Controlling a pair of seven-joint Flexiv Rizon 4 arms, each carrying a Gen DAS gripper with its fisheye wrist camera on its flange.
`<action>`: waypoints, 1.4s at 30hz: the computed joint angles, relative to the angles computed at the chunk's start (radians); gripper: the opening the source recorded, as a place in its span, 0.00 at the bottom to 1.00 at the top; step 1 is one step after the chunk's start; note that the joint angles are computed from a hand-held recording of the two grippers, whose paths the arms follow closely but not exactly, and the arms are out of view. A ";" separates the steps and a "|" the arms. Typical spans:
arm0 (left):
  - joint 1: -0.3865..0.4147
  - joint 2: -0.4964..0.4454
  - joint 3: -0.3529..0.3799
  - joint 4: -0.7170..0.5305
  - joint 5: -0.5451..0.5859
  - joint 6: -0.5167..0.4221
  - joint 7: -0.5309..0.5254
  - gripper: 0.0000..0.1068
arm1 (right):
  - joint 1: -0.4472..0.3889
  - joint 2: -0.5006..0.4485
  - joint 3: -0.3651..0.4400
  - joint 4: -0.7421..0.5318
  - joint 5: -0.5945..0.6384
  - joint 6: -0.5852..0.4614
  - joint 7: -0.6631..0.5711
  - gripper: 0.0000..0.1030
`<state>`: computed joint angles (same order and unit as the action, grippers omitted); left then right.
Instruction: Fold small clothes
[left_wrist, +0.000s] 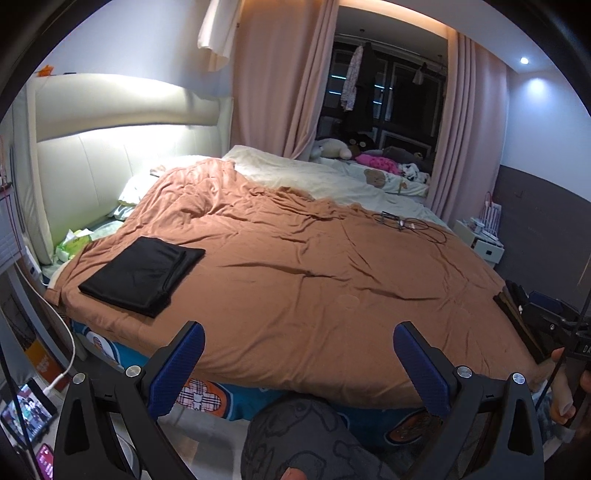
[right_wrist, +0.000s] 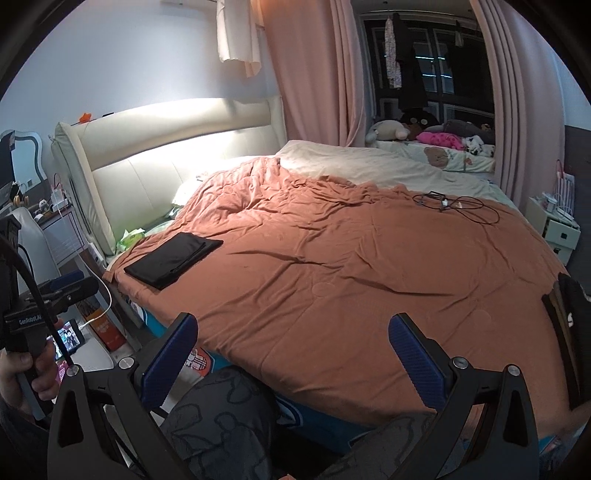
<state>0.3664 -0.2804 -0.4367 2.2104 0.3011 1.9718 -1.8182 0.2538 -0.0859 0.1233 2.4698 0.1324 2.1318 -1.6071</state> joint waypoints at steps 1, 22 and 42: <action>-0.009 0.003 0.007 0.006 0.000 0.006 0.002 0.96 | 0.016 0.004 0.003 0.018 0.045 0.024 -0.024 1.00; -0.169 -0.014 0.213 0.077 0.077 0.183 -0.046 0.96 | 0.076 -0.097 0.014 0.066 0.174 0.221 -0.059 1.00; -0.151 -0.038 0.229 0.081 0.110 0.185 -0.021 0.96 | 0.145 -0.102 -0.040 0.021 0.273 0.162 -0.092 1.00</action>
